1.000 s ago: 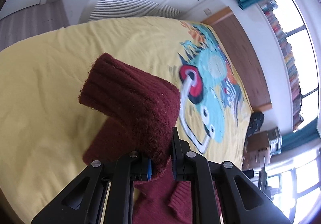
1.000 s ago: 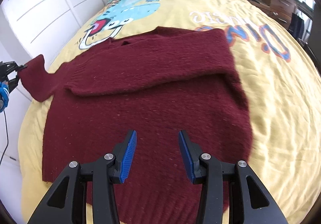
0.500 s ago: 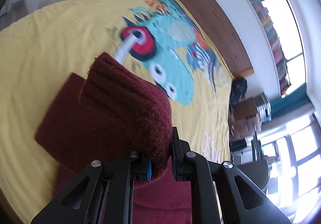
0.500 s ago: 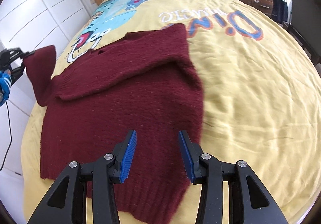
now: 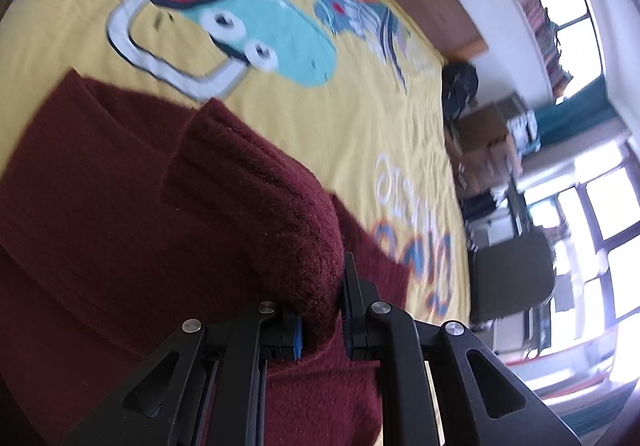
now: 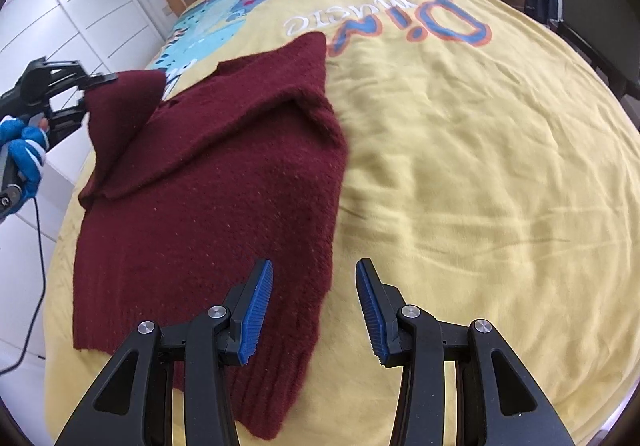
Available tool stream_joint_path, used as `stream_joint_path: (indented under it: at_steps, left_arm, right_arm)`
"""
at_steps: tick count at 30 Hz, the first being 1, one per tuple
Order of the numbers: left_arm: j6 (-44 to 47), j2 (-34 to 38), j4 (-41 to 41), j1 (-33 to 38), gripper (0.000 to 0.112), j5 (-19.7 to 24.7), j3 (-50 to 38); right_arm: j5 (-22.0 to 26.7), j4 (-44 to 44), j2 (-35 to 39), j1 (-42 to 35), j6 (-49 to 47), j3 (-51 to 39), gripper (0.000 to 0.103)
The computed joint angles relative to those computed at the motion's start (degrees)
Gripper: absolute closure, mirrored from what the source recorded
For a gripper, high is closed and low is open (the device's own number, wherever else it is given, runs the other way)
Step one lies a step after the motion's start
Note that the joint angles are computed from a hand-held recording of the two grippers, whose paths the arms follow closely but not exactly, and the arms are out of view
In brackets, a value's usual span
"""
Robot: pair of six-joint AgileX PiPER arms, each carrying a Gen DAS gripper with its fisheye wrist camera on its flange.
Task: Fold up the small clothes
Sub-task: 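Lift the cuff with the left tool and fold the sleeve over the body, then open the left tool and withdraw it from the folded sweater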
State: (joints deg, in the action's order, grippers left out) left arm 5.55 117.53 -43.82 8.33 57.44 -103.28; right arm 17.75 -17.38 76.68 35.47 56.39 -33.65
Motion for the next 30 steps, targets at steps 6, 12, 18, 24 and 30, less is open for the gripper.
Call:
stream_joint_path:
  at_steps: [6, 12, 18, 24, 30]
  left_arm:
    - [0.81, -0.10, 5.60, -5.34, 0.101, -3.64, 6.20]
    - [2.89, -1.72, 11.97, -9.17, 0.101, -8.04, 13.55]
    - [2.27, -3.59, 18.17, -13.70, 0.097, -12.06, 18.02]
    - [8.59, -5.63, 13.00, -13.69, 0.075, -9.98, 20.70]
    - [13.06, -7.27, 9.23, -12.36, 0.069, -8.11, 19.54]
  right_arm:
    - [-2.20, 3.53, 1.16, -1.30, -3.81, 1.34, 0.057]
    - [-4.95, 10.05, 3.63, -3.20, -10.94, 1.93, 0.057]
    - [-5.19, 11.24, 4.45, -2.88, -12.19, 1.85, 0.057]
    - [-5.97, 10.99, 4.83, -3.13, -11.30, 2.23, 0.057]
    - [-6.55, 10.48, 4.83, -3.05, -10.79, 2.56, 0.057]
